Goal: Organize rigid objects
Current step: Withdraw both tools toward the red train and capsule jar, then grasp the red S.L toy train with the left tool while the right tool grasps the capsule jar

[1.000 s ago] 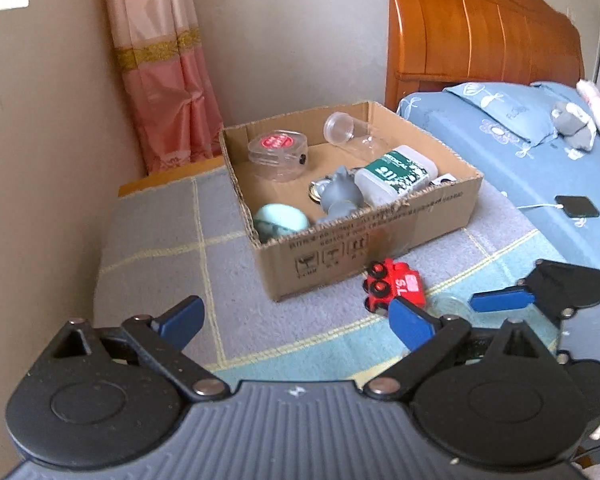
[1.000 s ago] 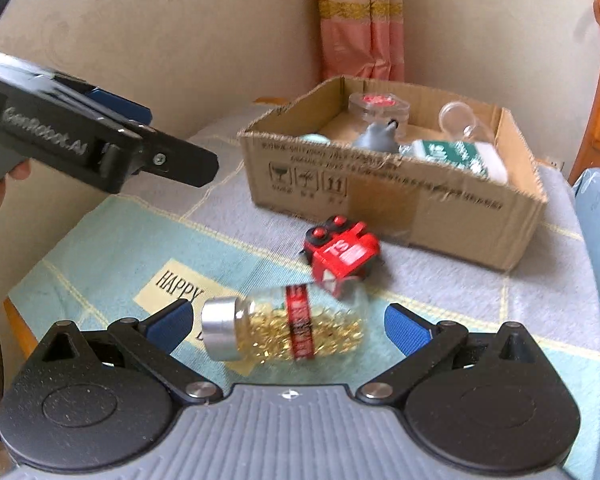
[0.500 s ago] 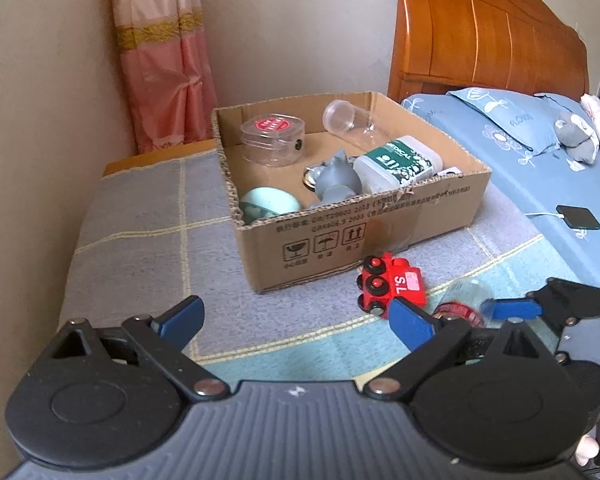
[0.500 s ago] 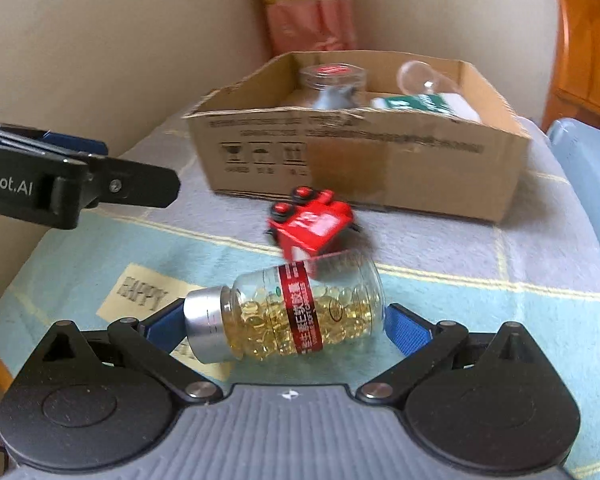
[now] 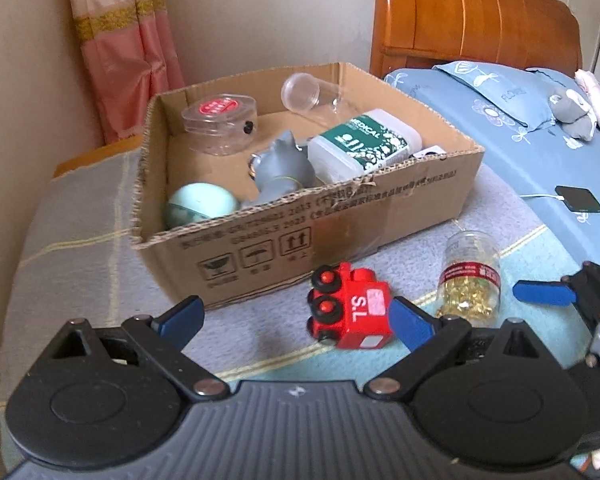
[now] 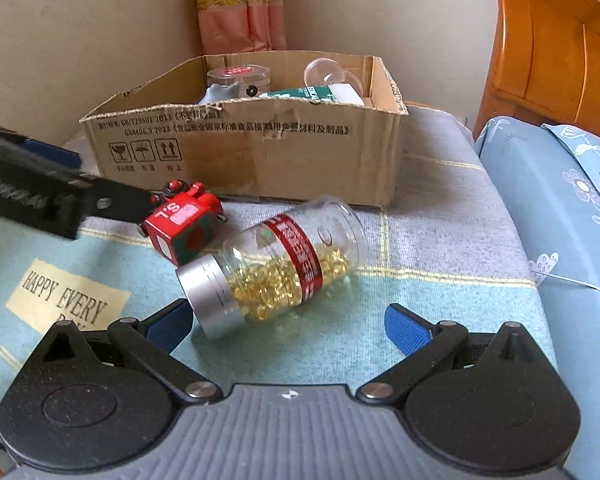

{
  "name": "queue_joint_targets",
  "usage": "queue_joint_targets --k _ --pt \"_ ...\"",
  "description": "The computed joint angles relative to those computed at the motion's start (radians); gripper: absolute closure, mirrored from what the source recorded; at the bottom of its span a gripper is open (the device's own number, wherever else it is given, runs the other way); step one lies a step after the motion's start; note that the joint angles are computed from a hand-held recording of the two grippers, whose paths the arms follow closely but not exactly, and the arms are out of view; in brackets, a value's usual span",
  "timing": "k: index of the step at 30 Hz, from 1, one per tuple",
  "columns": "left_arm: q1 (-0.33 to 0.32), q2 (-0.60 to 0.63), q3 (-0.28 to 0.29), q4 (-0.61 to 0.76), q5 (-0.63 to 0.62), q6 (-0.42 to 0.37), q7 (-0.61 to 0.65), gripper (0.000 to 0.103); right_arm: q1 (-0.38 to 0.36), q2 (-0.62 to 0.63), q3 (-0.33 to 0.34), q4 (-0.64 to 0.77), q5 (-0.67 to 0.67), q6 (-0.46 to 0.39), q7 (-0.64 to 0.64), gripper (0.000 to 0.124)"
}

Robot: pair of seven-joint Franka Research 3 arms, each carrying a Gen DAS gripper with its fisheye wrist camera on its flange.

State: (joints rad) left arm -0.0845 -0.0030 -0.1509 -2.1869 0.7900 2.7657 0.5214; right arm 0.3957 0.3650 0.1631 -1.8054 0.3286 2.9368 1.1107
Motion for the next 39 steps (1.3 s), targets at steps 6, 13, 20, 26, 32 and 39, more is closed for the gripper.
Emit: queue_joint_targets --k 6,13,20,26,32,39 --pt "-0.014 0.048 0.003 0.038 0.028 -0.003 -0.014 0.013 -0.027 0.01 0.032 -0.003 0.019 0.024 -0.071 0.021" --pt "-0.029 0.078 0.006 0.054 -0.032 0.015 0.054 0.045 -0.067 0.01 0.076 -0.003 0.093 0.022 -0.178 0.021" --pt "-0.041 0.07 0.016 0.049 -0.054 -0.015 0.035 0.055 -0.097 0.015 0.101 0.02 0.159 -0.021 -0.309 0.021" --pt "-0.023 0.025 0.015 0.0 -0.055 -0.026 0.019 0.055 -0.105 0.041 0.11 0.075 0.19 -0.067 -0.447 0.021" --pt "-0.004 0.006 0.009 -0.023 -0.078 -0.019 0.041 0.054 -0.095 0.092 0.095 0.181 0.2 -0.156 -0.52 0.021" --pt "0.001 0.002 0.004 -0.026 -0.089 -0.022 0.074 0.055 -0.039 0.102 0.035 0.226 0.135 -0.213 -0.487 0.026"
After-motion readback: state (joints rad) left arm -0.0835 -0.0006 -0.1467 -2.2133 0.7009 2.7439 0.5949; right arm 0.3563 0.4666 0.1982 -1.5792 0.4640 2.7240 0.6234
